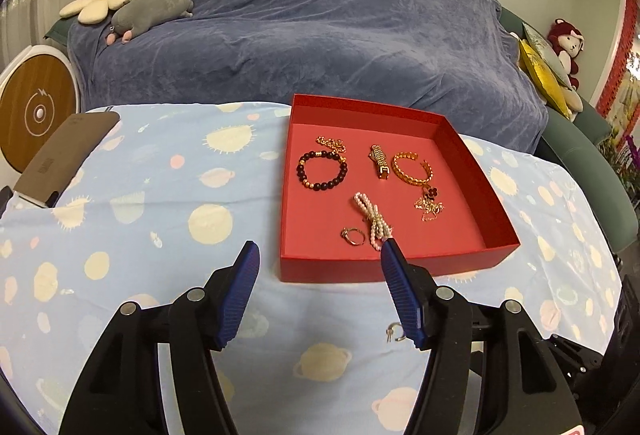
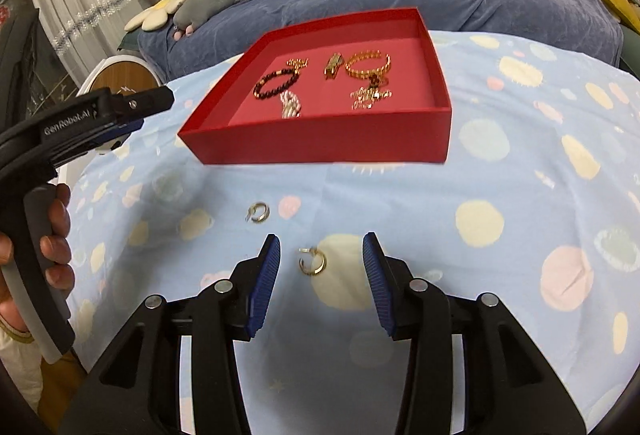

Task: Organize jewelry
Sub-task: 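Close the right tool on a gold hoop earring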

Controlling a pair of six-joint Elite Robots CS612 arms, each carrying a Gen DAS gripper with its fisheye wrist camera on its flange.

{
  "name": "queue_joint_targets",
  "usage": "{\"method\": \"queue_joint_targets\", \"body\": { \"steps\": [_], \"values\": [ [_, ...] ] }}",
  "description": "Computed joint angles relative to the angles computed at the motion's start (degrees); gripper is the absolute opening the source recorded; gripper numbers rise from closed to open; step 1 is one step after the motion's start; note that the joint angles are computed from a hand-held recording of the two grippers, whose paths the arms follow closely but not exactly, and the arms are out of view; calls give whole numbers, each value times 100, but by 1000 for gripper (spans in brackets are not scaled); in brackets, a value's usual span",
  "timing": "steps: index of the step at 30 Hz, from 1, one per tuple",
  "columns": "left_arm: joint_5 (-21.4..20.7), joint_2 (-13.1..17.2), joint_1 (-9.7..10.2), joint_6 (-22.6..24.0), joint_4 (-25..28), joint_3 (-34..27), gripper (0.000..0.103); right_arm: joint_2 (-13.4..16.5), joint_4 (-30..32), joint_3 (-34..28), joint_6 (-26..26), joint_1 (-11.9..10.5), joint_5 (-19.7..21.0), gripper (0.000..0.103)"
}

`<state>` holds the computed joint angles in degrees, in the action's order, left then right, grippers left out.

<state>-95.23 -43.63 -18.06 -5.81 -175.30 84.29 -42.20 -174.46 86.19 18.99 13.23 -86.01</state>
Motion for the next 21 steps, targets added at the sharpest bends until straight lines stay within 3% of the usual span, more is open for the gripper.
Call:
{"method": "queue_joint_targets", "body": {
  "steps": [4,12,15,19,21],
  "values": [
    [87,-42,-12,222,61,170,61,32,115,-16,-360,80,-208,41],
    [113,0,-24,449,280,201,61,157,194,-198,-596,154,-393,40],
    [35,14,-37,509,357,178,61,198,246,-271,-655,175,-463,34],
    [-44,21,-58,644,413,185,61,224,286,-322,-748,193,-595,18],
    [-71,20,-66,674,434,192,61,220,282,-312,-737,184,-580,16]
  ]
}}
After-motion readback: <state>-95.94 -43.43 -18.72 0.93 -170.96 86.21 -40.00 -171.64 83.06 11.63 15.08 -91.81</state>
